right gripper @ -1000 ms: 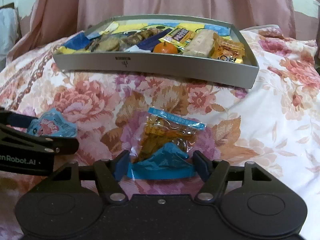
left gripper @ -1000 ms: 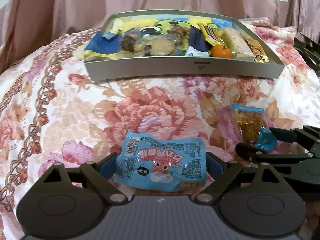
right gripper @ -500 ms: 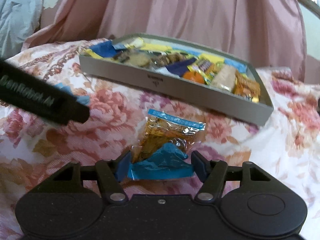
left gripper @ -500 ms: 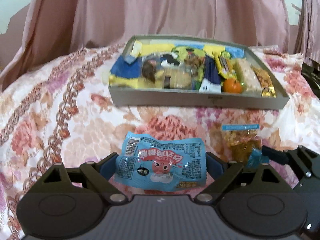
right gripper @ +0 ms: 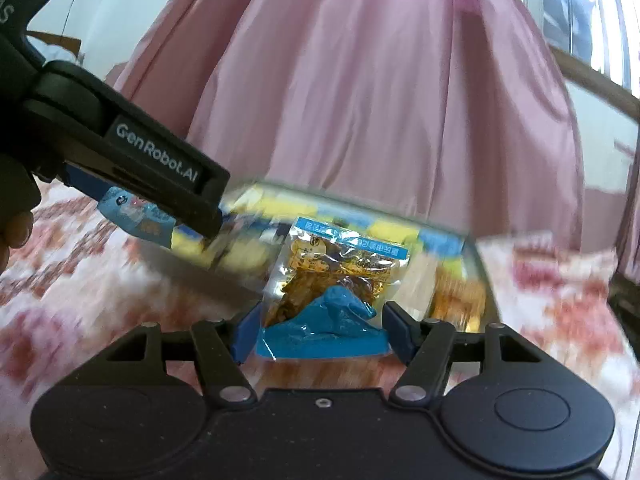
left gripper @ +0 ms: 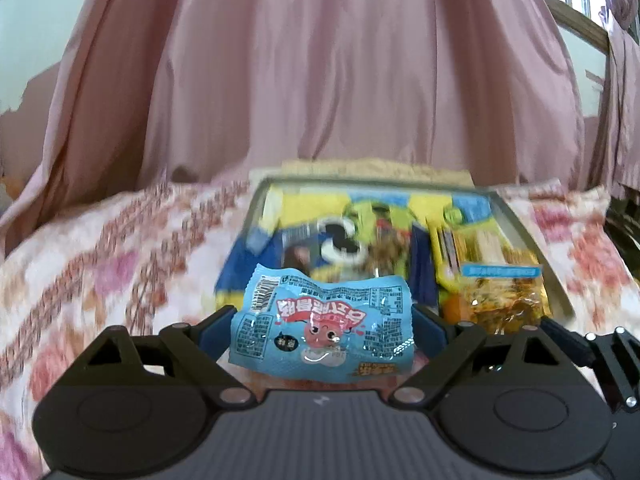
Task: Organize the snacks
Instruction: 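Carry the blue candy pack and clear snack bag over the tray, then lower both snacks into the tray and open both tools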
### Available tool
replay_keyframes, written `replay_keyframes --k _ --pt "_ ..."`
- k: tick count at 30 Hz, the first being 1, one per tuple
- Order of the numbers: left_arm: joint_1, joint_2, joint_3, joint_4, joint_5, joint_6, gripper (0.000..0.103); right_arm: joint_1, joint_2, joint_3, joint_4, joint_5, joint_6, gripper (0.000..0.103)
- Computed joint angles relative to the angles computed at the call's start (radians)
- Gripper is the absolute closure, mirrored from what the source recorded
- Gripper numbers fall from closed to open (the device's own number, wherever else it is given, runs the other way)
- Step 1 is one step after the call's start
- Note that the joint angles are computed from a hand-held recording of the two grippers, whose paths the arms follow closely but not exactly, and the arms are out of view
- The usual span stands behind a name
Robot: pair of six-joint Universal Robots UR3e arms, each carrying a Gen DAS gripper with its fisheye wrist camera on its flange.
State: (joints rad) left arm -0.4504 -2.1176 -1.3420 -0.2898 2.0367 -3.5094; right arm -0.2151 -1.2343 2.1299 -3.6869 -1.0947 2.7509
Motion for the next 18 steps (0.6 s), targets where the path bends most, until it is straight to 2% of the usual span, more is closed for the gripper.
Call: replay_keyframes --k 4,10,18 --pt "0.025 -0.106 0.189 -0.049 0.005 0.026 0.010 0.010 0.059 -0.159 0.068 -0.026 0.095 0.036" --pt "0.061 -0.278 0.482 -0.189 -0.006 0.005 0.010 0.042 0.181 -0.383 0.141 -0.063 0.152 0.036" --pt "0.100 -0.468 0.820 -0.401 -0.029 -0.039 0.010 0.069 0.306 -0.552 0.200 -0.065 0.201 0.036"
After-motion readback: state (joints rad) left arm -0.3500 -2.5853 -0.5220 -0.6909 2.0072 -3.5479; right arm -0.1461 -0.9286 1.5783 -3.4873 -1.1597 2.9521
